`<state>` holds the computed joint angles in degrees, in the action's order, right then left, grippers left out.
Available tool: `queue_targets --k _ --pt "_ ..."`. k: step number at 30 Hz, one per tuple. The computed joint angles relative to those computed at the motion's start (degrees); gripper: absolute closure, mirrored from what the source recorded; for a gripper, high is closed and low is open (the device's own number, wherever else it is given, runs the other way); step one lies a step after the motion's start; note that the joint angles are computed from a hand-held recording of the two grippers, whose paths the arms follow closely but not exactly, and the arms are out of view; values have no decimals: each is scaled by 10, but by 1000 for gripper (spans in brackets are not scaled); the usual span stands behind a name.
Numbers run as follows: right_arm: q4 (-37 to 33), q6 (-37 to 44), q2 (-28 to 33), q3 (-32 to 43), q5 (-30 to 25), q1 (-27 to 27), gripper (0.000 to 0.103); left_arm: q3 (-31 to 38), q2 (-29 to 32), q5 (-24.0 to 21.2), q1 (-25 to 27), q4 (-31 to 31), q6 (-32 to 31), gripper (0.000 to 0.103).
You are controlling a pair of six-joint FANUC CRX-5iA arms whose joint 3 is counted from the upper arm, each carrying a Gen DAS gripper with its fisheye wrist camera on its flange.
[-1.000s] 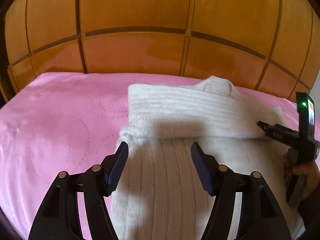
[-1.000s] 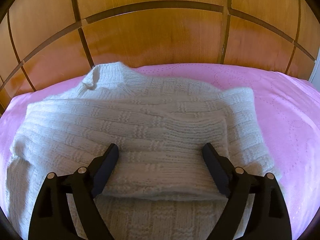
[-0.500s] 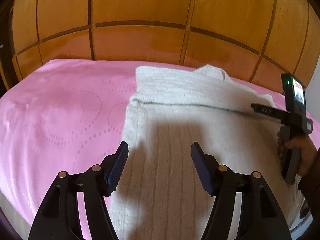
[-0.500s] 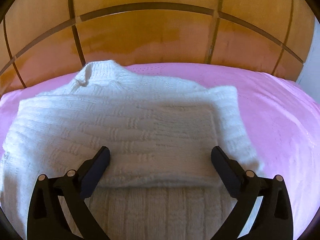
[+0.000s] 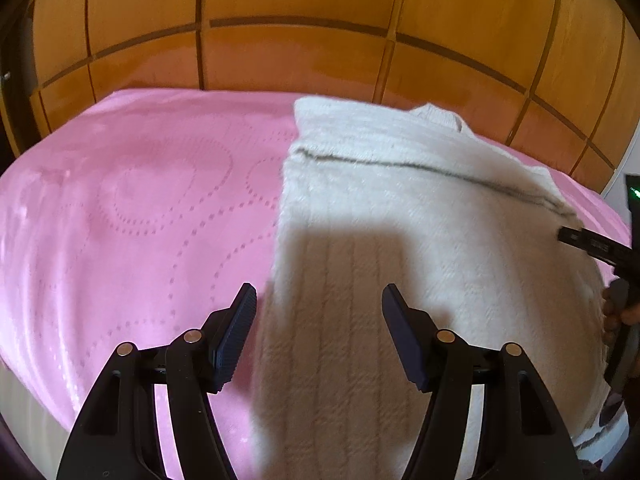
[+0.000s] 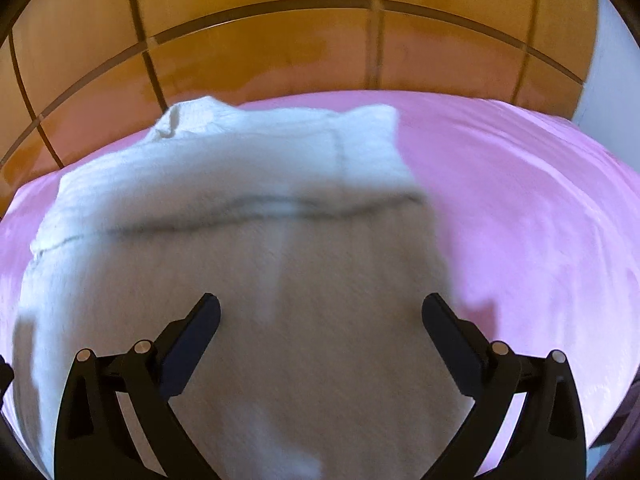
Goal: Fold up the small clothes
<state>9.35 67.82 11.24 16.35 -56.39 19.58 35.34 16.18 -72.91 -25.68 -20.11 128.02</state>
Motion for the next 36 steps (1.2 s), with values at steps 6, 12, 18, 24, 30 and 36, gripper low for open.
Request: queue_targets --k 6,12,18,24,30,36 --pt "-79 43 -59 -52 -19 -45 2 -82 -45 38 35 77 -30 39" --pt "-193 126 -123 -92 -54 -85 2 -161 -91 73 59 152 -70 39" --pt "-267 171 -162 -110 -118 -114 19 -225 -131 94 74 224 -132 61" --pt "-298 194 -172 -108 -175 -129 66 -275 -156 110 86 298 -173 75" --pt "-367 237 -157 -62 -215 -153 91 -297 -169 138 94 351 -219 98" --pt "-473 246 -126 -8 -189 -199 91 -337 -172 241 127 477 -260 98"
